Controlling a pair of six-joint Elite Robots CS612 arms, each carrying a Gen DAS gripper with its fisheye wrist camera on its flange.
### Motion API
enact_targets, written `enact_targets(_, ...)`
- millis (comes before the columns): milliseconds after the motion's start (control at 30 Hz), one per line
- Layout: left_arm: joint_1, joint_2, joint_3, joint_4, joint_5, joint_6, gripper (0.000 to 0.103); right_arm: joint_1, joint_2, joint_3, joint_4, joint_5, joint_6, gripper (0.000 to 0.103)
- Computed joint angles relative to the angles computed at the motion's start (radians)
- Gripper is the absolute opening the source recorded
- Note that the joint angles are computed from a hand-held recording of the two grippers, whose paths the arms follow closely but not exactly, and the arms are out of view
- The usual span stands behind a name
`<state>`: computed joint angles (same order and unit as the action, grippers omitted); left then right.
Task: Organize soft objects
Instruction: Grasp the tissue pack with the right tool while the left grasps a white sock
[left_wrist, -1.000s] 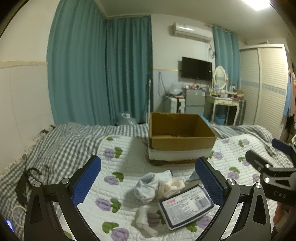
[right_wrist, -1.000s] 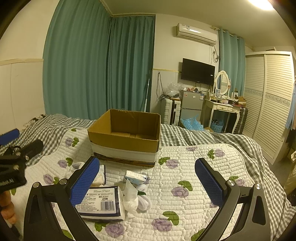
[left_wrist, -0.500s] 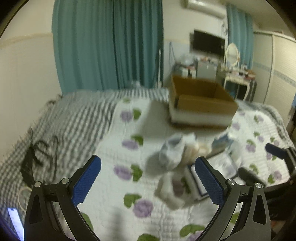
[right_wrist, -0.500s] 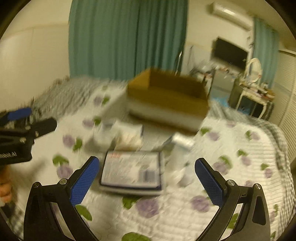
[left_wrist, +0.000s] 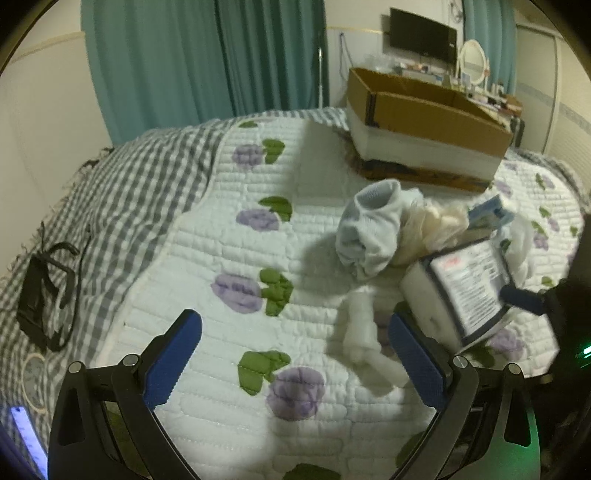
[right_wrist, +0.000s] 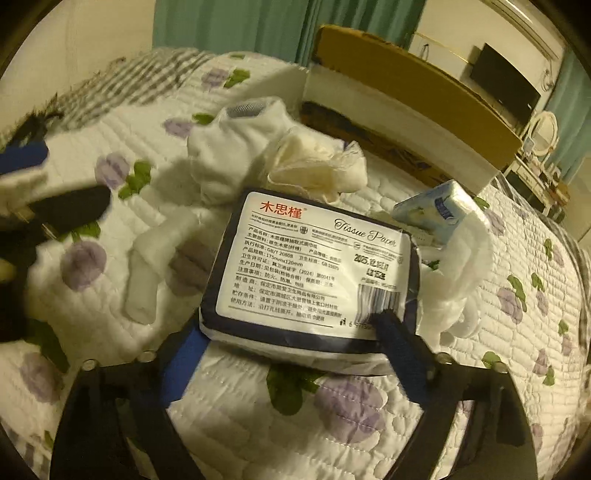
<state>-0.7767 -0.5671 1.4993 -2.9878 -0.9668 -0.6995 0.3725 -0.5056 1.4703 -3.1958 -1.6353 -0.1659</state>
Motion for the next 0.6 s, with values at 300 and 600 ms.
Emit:
enact_targets(300,0.017,0.036,-0.048,0.007,-0.143,0.037,0.087,-0.026,-0.047,0.081,-0.121,0.074,0.075,0.049)
enact_targets(600,0.041,0.085,-0.132,0.08,-0.306,0.049,0.035,-0.037,-0.064,0.106,-0.154,0.095,0.109,0.048)
